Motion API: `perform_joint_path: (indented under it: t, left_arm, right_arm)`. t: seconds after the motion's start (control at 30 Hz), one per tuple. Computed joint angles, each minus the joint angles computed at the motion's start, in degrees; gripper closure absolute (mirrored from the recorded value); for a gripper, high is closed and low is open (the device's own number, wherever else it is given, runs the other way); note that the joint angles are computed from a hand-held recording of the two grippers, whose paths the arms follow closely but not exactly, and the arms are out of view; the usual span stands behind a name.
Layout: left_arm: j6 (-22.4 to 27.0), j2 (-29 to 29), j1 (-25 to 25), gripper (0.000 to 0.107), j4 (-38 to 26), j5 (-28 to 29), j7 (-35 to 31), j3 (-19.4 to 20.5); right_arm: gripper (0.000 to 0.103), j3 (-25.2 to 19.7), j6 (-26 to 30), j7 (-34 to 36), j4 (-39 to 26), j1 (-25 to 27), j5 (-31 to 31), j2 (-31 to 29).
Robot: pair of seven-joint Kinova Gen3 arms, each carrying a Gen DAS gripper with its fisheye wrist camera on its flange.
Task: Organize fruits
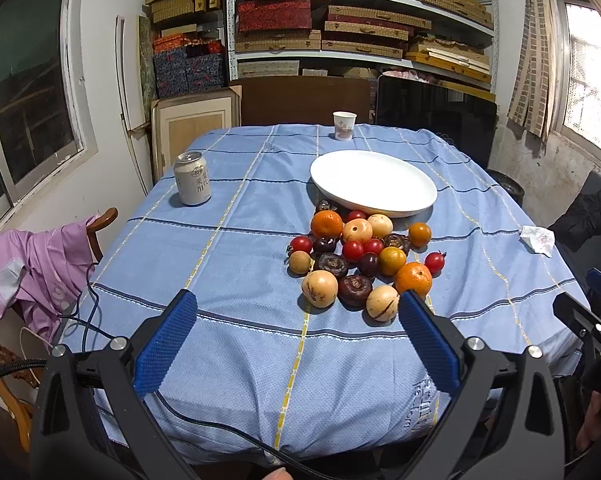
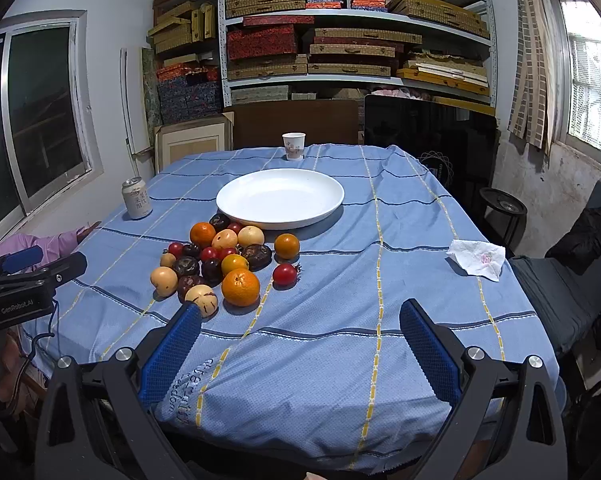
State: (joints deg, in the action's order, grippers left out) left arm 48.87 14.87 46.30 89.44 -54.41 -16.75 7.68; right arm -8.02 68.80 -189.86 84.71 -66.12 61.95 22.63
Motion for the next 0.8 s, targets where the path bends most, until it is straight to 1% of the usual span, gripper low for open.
perform_joint_path:
  t: [0.13, 0.23, 0.3, 0.4, 0.5, 0.57, 0.73, 0.8]
  left_arm:
    - [-1.07, 0.58, -0.99, 0.009, -0.12, 1.58, -1.83, 0.15]
    - [-6.23, 0.86, -3.76, 0.009, 0.83, 6.09, -5.98, 0.43]
    - [-8.21, 2.09, -4.85, 0.009, 0.55, 9.06, -9.15, 0.23]
    - [-7.68, 5.34, -4.86, 0.009, -1.74, 12.28, -13.76, -0.61]
    - [-7.32, 7.80, -3.75, 0.009, -3.49, 13.52, -15.60, -2.62]
    - [-8.14, 9.04, -3.92, 0.009, -4.46, 14.91, -17.24, -3.67]
    - [-6.16, 13.17, -4.41, 0.009, -9.03, 18.29, -20.88, -6.10]
    - [-7.74, 13.66, -5.52, 0.009, -8.99, 20.27, -21.72, -6.62]
  right_arm:
    - [0.003, -0.10, -0.22, 0.45, 0.15, 0.45, -0.72, -0.03]
    - [0.003, -0.07, -1.02, 1.01, 0.58, 1.20, -1.48, -0.03]
    - [0.003, -0.12, -2.69, 1.25, 1.35, 2.07, -2.10, -0.20]
    - [0.003, 0.13, -4.05, 2.09, 1.75, 3.23, -3.24, 0.25]
    - [0.003, 0.42, -6.15, 2.97, 2.15, 4.48, -4.80, 0.51]
    - [0.003, 0.71, -7.28, 3.59, 2.19, 5.09, -5.65, 0.80]
    - [0.003, 1.71, -10.12, 4.73, 2.56, 6.58, -7.38, 1.40]
    - [0.003, 2.16, -11.07, 5.11, 2.54, 7.15, -8.04, 1.64]
